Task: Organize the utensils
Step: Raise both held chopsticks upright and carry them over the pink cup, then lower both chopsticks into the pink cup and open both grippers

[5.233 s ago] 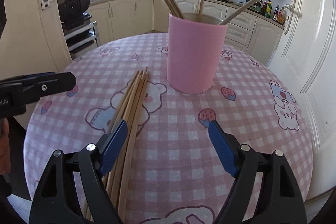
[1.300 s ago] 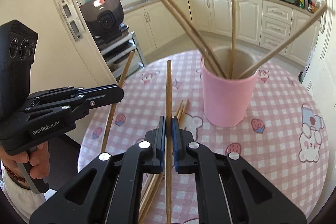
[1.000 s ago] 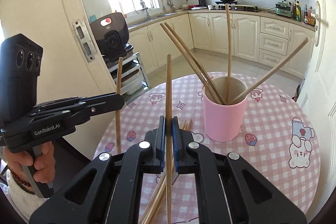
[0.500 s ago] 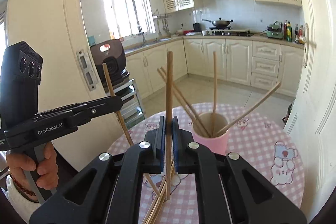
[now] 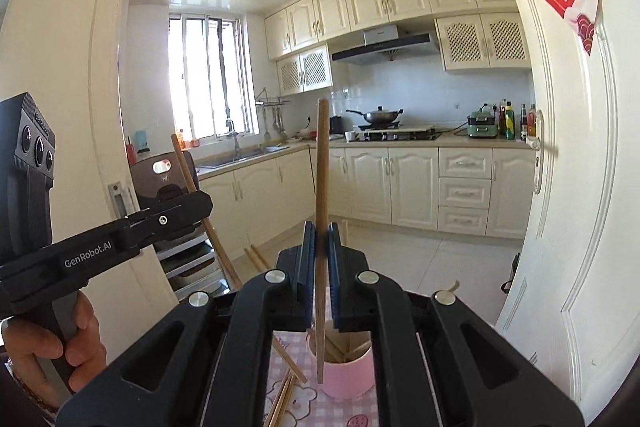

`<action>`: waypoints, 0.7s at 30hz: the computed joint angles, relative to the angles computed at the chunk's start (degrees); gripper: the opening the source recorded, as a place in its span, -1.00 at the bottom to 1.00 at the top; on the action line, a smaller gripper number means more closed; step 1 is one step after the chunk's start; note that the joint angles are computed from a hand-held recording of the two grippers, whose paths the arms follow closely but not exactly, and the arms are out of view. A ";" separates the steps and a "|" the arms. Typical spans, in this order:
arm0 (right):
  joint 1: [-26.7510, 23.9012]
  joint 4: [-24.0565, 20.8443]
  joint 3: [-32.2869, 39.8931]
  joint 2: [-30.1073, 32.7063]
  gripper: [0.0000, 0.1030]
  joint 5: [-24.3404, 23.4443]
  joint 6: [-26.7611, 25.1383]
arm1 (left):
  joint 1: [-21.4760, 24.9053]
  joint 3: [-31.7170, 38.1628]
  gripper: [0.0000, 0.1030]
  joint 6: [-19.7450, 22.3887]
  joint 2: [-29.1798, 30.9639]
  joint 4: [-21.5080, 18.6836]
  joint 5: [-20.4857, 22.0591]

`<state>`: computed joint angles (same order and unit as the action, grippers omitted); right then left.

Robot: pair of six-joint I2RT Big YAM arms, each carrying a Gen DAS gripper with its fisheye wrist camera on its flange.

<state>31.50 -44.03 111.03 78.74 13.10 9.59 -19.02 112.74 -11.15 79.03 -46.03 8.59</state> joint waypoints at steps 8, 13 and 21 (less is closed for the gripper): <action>-0.30 7.98 -3.07 0.04 -0.91 3.99 -4.42 | -1.86 -2.63 -0.89 0.47 0.77 10.53 -4.63; -1.51 8.37 -5.42 0.45 -0.91 2.99 -3.51 | -2.17 -4.56 -0.89 0.67 1.97 11.69 -5.21; -2.36 8.52 -8.83 -0.04 -0.91 1.79 -1.72 | -2.23 -7.80 -0.89 2.57 2.11 11.49 -5.30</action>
<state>29.14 -35.50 102.19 78.70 14.89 7.87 -21.25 104.94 -8.58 81.14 -34.54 3.29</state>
